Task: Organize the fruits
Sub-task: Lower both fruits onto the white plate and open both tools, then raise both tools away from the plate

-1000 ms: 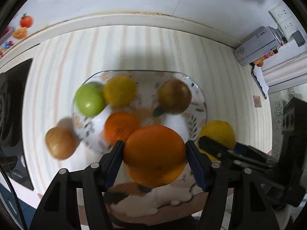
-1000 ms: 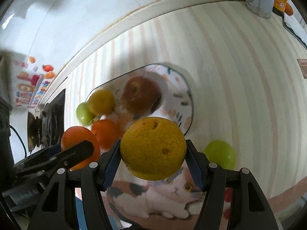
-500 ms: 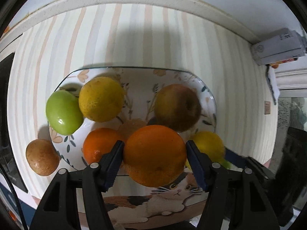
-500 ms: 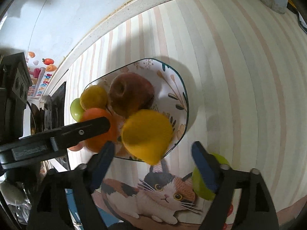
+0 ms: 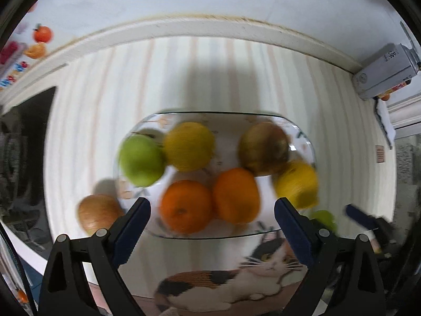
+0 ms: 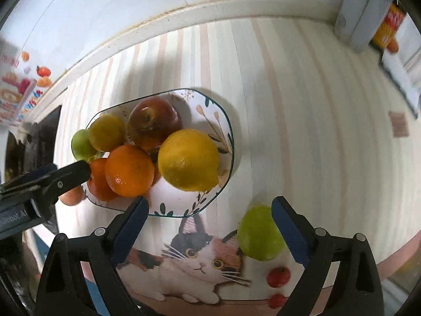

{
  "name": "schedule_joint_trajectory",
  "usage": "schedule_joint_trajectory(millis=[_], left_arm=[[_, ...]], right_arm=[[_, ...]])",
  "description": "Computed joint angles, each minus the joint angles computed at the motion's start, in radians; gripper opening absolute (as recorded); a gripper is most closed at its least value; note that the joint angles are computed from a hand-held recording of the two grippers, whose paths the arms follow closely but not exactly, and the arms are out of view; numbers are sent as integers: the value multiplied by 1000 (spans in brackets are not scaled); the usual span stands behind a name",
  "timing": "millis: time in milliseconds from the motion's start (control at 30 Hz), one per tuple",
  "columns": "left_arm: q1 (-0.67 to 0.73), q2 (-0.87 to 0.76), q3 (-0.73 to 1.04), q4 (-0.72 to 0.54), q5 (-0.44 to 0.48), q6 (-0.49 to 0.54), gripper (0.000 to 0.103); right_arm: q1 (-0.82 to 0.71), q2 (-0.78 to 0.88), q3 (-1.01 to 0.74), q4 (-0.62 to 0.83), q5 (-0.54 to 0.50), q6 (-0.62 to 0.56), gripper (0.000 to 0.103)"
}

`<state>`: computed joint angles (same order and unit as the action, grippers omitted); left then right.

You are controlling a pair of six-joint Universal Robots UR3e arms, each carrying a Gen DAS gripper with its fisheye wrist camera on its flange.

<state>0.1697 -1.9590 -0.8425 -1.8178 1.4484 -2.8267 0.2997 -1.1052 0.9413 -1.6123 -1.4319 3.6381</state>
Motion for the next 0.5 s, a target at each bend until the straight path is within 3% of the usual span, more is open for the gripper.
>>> schedule_joint_trajectory(millis=[233,500], left_arm=[[95,163,-224,90,15,38,96],[177,343,-378,134,4,82,96]], right_arm=[[73,62,-205,149,-65,3,96],[135,28,-280,223,-108,26,96]])
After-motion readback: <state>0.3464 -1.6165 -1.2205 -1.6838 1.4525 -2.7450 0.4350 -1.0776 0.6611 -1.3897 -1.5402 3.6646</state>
